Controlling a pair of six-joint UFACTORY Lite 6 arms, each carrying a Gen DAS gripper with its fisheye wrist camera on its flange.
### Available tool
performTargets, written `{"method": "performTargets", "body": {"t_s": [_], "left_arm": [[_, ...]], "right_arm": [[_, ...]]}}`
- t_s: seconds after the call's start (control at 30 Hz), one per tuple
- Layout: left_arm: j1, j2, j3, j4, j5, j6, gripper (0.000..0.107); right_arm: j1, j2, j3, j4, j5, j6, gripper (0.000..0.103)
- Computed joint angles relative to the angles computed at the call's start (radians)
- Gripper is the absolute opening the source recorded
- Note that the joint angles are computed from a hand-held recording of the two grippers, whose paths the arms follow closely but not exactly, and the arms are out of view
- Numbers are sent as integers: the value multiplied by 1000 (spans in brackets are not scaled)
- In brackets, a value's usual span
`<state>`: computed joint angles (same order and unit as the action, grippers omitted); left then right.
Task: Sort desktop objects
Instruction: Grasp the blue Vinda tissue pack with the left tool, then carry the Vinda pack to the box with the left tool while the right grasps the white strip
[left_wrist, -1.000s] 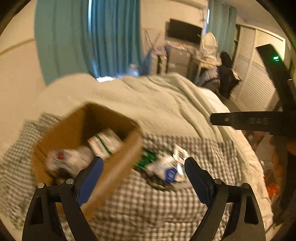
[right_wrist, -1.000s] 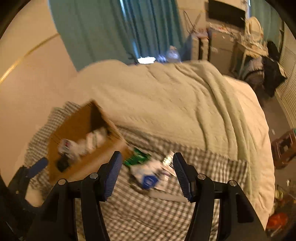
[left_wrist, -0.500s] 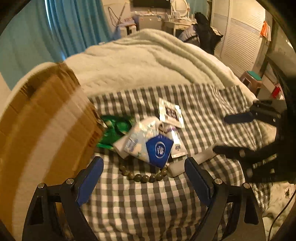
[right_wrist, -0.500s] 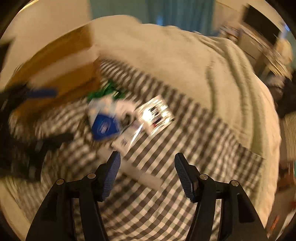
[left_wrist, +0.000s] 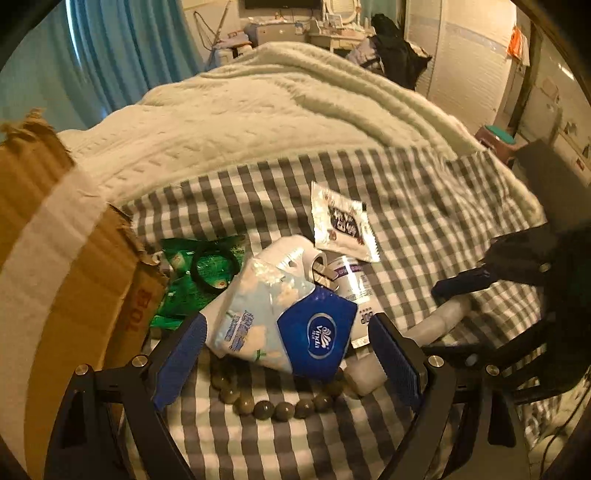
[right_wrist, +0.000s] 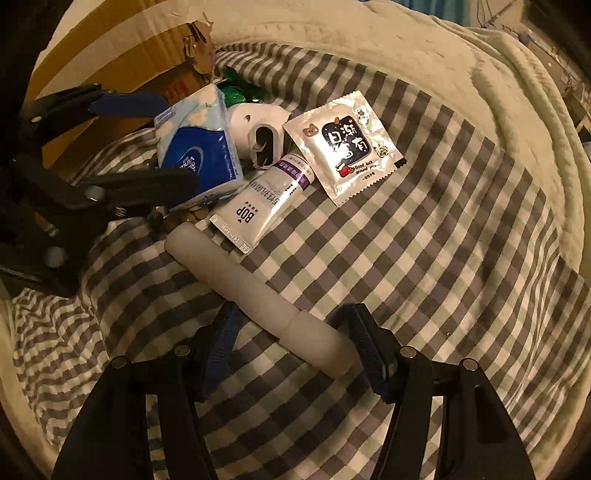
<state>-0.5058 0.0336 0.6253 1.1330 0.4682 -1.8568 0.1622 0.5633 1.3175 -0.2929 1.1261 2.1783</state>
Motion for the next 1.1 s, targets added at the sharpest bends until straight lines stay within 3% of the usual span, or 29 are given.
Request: {"method": "performTargets", "body": {"t_s": [0.13,0.27,0.3,0.37,0.4,0.57,0.6,0.63,0.83,0.9,0.97,1.1], "left_arm": [[15,64,18,46,-1,-10,95],[25,124,77,-48,-8,149,103],[18,130,87,-65,5,167,101],[4,116,87,-85,15,193,87],[-5,112,90,-101,31,215,75],[2,-31,27,-299,-10,376,74],[-7,-71,12,-336,1,394,74],[-20,-112,2,-370,25,413,74],[-130,-396,-18,-478,267,466,74],[-156,-464,-10,-484,354,460,74],[-171,-533,-14,-510,418,452,74],[-154,-635,-44,-578,463,469,75]], "right_arm": [[0,73,128,45,101,-55,35],[29,37,135,51,112,67,31],[50,6,117,39,97,142,30],[72,5,142,38,125,198,28],[78,18,175,52,147,201,27],[110,177,493,78,355,204,26],[116,203,549,74,391,210,17],[120,249,646,67,458,202,15],[90,397,985,27,663,107,16],[68,379,937,29,648,98,21],[50,307,767,40,562,102,33],[12,157,404,46,285,126,44]]}}
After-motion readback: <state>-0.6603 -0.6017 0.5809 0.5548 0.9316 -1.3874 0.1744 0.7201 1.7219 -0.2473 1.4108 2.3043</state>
